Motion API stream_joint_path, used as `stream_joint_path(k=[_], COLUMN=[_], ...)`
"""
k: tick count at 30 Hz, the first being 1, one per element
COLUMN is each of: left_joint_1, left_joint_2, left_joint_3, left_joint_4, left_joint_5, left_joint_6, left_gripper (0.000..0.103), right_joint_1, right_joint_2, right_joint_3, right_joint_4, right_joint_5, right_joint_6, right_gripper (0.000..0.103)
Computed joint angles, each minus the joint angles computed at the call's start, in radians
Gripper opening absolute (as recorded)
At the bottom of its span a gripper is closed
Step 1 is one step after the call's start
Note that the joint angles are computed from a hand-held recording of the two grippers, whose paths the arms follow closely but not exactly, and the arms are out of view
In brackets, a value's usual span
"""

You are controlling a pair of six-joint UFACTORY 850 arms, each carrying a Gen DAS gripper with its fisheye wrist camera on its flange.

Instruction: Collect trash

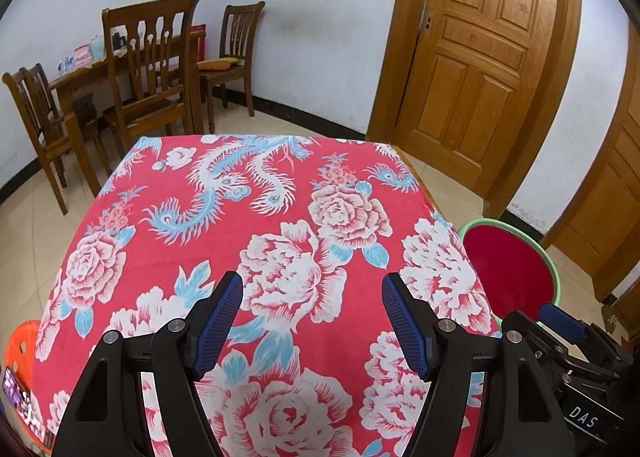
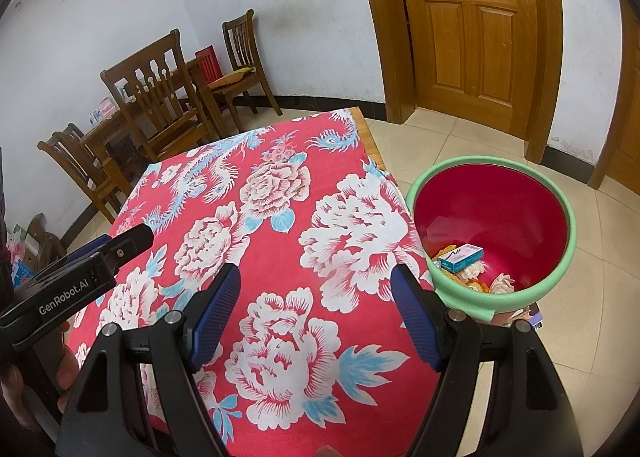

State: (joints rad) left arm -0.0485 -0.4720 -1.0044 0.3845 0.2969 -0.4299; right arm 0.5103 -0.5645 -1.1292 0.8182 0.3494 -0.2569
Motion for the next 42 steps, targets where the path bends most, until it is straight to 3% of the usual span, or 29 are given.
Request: stream_joint_path(k=[42], left_joint_1=[0.002], left_joint_2=[0.000], left_joint_3=[-0.001], left_joint_4=[0.018], left_joint_5=[-0.002], left_joint_6=[-0.018], left_gripper=[0.073], right_joint_1=[-0.001], right_joint_2=[-0.001], right_joint_3=[-0.005], right_joint_4=[0.012], right_joint_5=[-0.007], right_joint_6=[-0.012], right_gripper=[0.077])
